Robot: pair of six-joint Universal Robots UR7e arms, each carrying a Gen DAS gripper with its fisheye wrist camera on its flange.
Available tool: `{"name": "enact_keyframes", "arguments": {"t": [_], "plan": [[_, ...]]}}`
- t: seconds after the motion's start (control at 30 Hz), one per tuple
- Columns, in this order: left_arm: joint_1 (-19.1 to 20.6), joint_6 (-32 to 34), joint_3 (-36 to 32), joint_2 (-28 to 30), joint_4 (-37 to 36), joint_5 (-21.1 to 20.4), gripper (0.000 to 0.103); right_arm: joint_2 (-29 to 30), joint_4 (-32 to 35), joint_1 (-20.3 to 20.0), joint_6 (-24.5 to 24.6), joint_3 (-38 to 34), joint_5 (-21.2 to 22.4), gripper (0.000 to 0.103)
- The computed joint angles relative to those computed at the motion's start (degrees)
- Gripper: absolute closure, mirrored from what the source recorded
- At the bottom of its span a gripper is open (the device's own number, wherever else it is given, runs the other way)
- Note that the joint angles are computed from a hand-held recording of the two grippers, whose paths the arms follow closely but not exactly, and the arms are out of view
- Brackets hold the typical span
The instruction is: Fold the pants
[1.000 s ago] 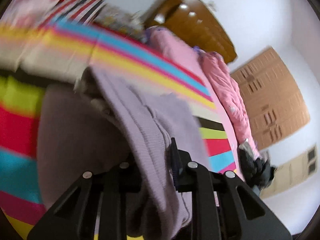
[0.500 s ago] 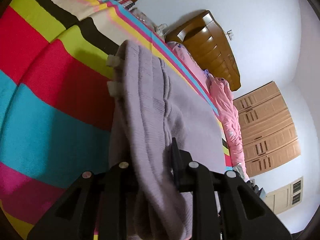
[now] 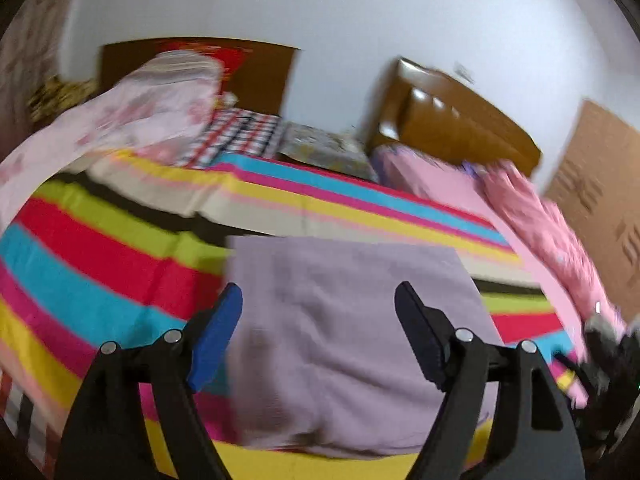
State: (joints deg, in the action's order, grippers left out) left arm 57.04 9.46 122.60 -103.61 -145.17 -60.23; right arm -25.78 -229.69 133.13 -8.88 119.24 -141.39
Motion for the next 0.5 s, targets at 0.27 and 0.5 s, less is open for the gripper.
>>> {"name": "enact_keyframes", "arguments": {"t": [0.27,0.5], "plan": [[3.71,6.11,6.33,4.8,-6.21,5.16,0.022,5.5,10.35,-2.8,-2.82,-6.22,3.3,0.031],[5.02,7.63,5.97,5.16,-6.28,6.29,0.01,-4.04,20.62,-4.62,0.41,-1.5,12.71,0.027]]}}
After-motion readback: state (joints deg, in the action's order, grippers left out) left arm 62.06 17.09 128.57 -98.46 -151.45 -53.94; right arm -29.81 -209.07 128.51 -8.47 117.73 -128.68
